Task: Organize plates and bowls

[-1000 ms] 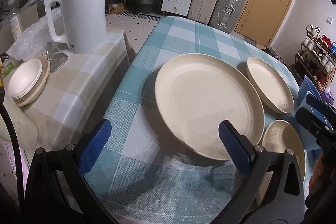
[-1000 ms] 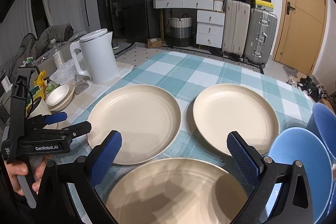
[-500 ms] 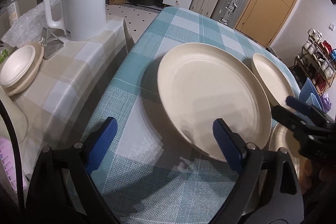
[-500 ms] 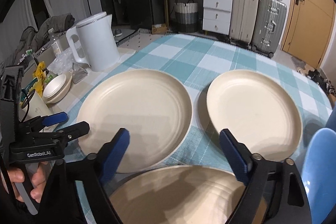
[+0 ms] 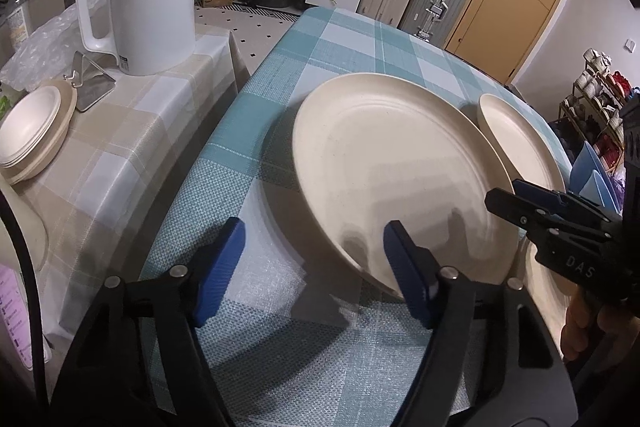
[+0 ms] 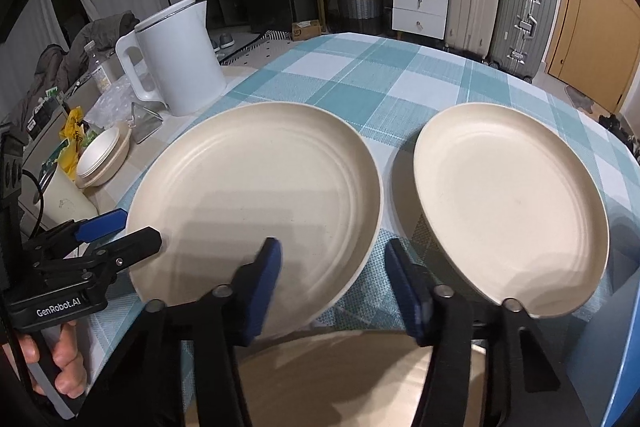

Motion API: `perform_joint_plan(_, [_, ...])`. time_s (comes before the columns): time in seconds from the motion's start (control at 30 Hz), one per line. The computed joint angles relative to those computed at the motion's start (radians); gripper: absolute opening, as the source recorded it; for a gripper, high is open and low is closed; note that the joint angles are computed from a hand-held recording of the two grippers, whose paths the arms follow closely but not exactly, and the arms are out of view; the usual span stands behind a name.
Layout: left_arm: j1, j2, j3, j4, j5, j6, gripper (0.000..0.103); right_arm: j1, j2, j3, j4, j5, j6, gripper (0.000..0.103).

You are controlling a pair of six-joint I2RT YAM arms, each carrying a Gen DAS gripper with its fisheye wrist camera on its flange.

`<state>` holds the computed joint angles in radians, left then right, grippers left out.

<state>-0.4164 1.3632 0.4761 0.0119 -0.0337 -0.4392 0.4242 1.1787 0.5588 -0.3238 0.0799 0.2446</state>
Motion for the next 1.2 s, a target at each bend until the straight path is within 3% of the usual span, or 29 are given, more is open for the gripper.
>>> perform_joint_plan(0.17, [-0.001,-0.002,-0.004,0.001,-0.015,0.004,0.054,0.000,0.036,0.008,0.016,0.010,0.005,0.043])
perform_joint_plan(0.27, [0.018,-0.010,-0.018,0.028,0.051,0.015,0.037,0.008,0.045,0.010,0.020,0.038,0.010,0.035])
perform_joint_plan(0.37, [-0.002,-0.012,-0.020,0.040,0.051,0.028,0.027,0.008,0.046,0.009,0.020,0.062,0.014,0.025])
perform_joint_plan(0.53, [-0.018,-0.013,-0.017,0.033,0.031,0.021,0.027,0.026,0.048,0.013,0.016,0.107,0.009,0.020])
perform_joint_plan(1.2, [-0.034,-0.092,-0.026,-0.009,-0.005,0.022,0.026,0.068,0.022,0.013,0.002,0.157,0.018,0.020])
